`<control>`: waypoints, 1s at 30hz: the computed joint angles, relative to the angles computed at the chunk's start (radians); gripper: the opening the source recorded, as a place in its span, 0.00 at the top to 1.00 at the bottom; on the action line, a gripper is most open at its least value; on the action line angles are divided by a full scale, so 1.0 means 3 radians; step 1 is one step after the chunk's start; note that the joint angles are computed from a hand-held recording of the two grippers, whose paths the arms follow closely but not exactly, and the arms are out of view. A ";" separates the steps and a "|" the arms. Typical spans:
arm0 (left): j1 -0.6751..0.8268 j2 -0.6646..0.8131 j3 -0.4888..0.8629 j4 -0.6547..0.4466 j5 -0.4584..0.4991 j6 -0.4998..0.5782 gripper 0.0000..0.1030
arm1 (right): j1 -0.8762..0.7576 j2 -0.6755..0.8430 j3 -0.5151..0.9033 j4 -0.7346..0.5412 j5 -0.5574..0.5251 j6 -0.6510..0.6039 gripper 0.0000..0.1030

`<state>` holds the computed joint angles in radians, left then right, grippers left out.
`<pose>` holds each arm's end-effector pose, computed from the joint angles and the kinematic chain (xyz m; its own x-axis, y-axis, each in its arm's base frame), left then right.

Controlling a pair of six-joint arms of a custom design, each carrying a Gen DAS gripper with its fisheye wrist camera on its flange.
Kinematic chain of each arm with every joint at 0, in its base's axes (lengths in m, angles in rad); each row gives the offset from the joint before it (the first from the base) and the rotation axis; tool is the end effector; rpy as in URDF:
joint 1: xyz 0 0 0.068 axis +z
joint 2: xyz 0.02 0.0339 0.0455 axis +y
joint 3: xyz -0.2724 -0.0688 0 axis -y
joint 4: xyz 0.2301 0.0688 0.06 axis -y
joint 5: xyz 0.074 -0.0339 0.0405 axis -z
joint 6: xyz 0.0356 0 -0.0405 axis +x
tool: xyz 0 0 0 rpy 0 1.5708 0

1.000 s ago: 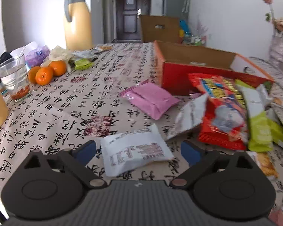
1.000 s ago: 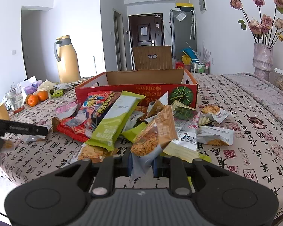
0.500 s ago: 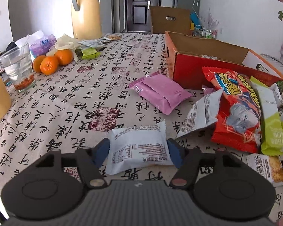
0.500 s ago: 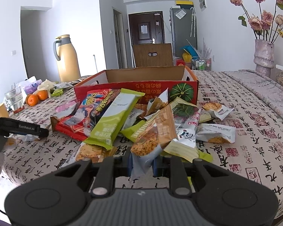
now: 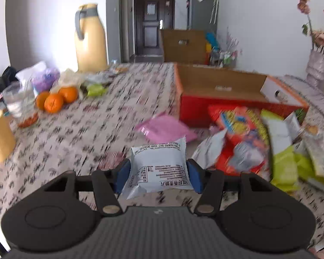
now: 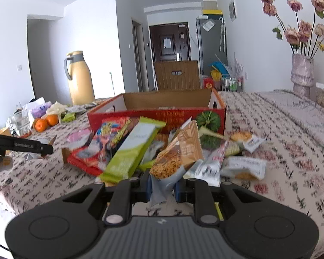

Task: Organize snacks
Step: 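Carry both packets over the cardboard box and open both grippers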

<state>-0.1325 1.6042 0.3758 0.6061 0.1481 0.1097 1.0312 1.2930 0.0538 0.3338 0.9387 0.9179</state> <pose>0.2487 -0.0384 0.1255 -0.5470 0.1821 -0.8171 0.3113 0.9503 0.0035 0.0943 0.1016 0.1027 -0.4449 0.1706 -0.8792 0.1686 0.9801 0.1048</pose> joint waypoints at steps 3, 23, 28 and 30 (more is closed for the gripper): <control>-0.0126 -0.0091 0.0083 -0.0069 -0.0039 -0.0057 0.44 | -0.0219 -0.0182 -0.0034 0.0153 -0.0075 -0.0365 0.81; -0.0937 0.0503 0.1570 -0.0555 -0.0504 -0.0391 0.43 | -0.2820 0.0476 0.0737 0.1492 -0.2105 -0.2623 0.81; -0.1045 0.0898 0.2185 -0.0904 -0.0623 -0.0360 0.43 | -0.3126 0.1010 0.1312 0.1235 -0.2452 -0.2690 0.81; -0.1078 0.1065 0.2449 -0.1119 -0.0687 -0.0333 0.43 | -0.3217 0.1214 0.1555 0.1050 -0.2579 -0.2704 0.81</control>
<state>-0.4560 1.9238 1.1105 0.2705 -0.0580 0.0098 0.0662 1.6571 0.5203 0.6490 0.1650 0.1066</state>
